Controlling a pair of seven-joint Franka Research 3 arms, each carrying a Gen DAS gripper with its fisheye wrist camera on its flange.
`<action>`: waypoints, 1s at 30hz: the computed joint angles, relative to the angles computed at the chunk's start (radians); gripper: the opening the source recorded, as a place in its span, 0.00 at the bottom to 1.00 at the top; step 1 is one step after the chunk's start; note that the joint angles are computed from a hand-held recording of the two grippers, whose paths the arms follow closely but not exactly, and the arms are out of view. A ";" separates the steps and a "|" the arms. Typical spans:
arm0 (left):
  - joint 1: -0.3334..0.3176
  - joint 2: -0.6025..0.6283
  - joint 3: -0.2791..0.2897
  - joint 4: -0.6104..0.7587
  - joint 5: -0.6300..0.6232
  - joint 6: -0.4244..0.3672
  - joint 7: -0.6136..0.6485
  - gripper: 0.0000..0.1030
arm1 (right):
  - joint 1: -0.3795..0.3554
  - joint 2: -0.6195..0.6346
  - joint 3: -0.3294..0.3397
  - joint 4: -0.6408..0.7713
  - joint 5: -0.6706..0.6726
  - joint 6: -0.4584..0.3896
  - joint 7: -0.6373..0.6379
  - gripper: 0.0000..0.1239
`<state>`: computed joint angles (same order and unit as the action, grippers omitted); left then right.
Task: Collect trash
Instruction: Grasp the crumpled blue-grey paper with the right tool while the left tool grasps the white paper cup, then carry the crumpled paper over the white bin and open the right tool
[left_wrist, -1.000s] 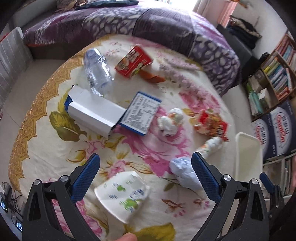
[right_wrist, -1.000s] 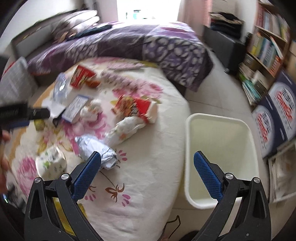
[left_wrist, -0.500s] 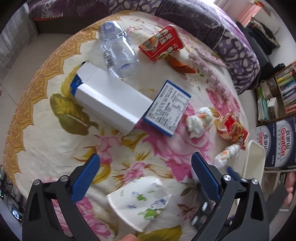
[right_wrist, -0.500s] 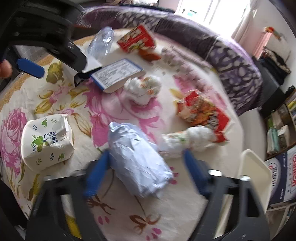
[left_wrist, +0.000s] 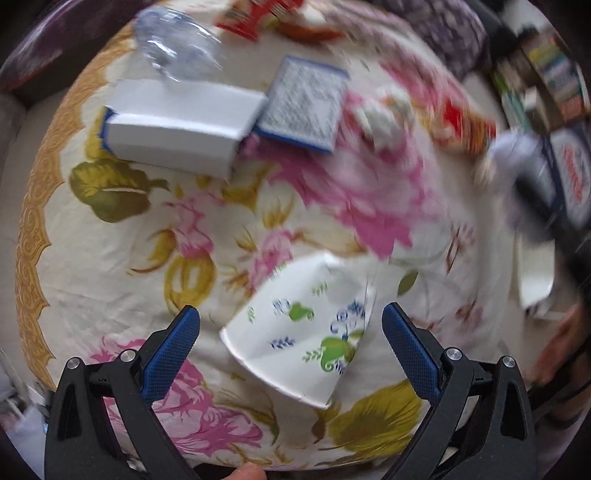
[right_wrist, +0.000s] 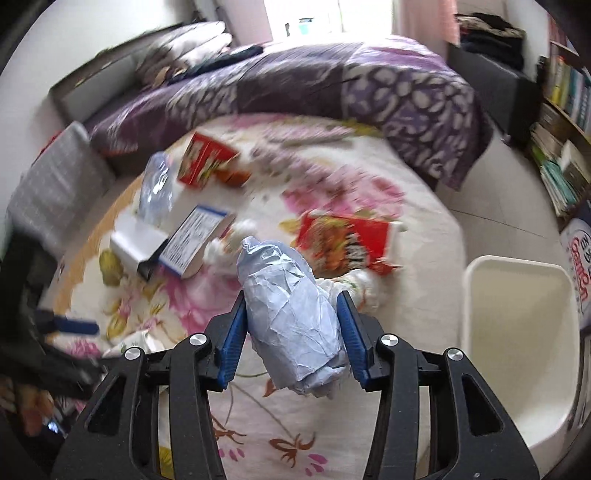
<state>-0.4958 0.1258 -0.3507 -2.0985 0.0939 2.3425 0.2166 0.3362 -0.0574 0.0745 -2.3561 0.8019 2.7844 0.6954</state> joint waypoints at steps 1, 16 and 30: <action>0.000 0.018 -0.004 0.012 -0.011 -0.005 0.024 0.93 | -0.003 0.001 -0.003 0.003 -0.002 0.000 0.001 0.37; -0.008 0.028 0.016 -0.007 0.042 0.080 0.008 0.68 | -0.042 -0.032 -0.038 0.004 0.052 -0.052 0.017 0.37; -0.059 0.089 0.074 0.138 0.516 0.103 -0.461 0.69 | -0.088 -0.020 -0.059 0.017 0.064 0.072 0.102 0.37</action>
<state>-0.5543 0.2144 -0.2771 -1.9609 0.6101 2.4451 -0.2440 0.2486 -0.0770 0.0157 -2.3393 0.8661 2.8562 0.7976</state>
